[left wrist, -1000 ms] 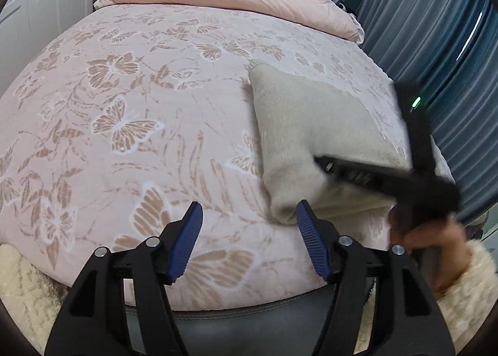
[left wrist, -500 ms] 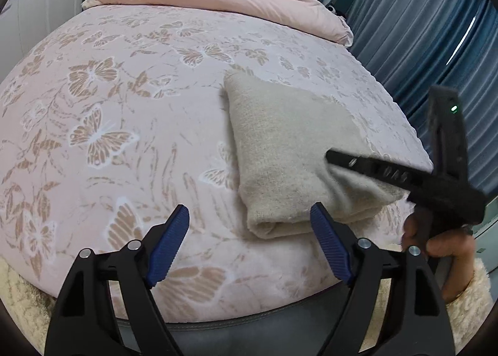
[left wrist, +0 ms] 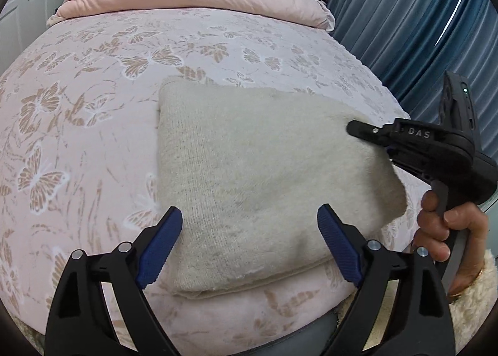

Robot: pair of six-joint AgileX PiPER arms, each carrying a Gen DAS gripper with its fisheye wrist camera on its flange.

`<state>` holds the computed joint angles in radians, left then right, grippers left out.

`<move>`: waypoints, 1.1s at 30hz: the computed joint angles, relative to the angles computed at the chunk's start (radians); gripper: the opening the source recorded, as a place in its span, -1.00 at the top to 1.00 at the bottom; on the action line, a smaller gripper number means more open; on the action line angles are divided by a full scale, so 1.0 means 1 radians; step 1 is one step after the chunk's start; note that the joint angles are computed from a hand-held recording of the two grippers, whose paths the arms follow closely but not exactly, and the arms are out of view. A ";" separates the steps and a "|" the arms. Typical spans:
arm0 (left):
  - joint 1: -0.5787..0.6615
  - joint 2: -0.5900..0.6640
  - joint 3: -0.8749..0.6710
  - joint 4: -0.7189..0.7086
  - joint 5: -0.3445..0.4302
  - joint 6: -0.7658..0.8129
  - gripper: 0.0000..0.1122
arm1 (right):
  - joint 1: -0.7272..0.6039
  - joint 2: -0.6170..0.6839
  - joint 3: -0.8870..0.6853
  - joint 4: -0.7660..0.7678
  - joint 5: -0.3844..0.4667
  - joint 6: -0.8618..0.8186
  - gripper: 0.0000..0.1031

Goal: Fold small clothes

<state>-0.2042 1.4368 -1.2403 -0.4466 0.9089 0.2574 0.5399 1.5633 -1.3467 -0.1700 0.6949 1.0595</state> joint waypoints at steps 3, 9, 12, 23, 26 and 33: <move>-0.038 0.014 0.024 0.051 -0.051 -0.027 -0.54 | 0.008 0.121 0.021 0.019 0.064 -0.078 0.81; -0.013 0.022 0.012 0.061 -0.040 -0.015 -0.55 | 0.047 -0.025 0.032 -0.101 0.109 0.032 0.32; 0.051 0.057 -0.027 0.008 -0.009 -0.014 -0.63 | 0.063 -0.082 0.099 -0.121 0.128 0.096 -0.33; 0.114 0.357 -0.173 -0.198 0.186 -0.045 -0.76 | -0.018 -0.060 0.356 0.440 -0.265 -0.230 -0.59; 0.070 0.379 -0.207 -0.152 0.160 -0.099 -0.76 | -0.030 -0.017 0.346 0.532 -0.335 -0.303 -0.64; 0.031 0.344 -0.292 -0.085 0.208 -0.133 -0.20 | -0.051 0.018 0.245 0.469 -0.303 -0.218 0.29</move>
<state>-0.1736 1.7812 -1.5323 -0.5316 1.1165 0.1240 0.4886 1.5810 -1.1019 0.2990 0.3920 0.8417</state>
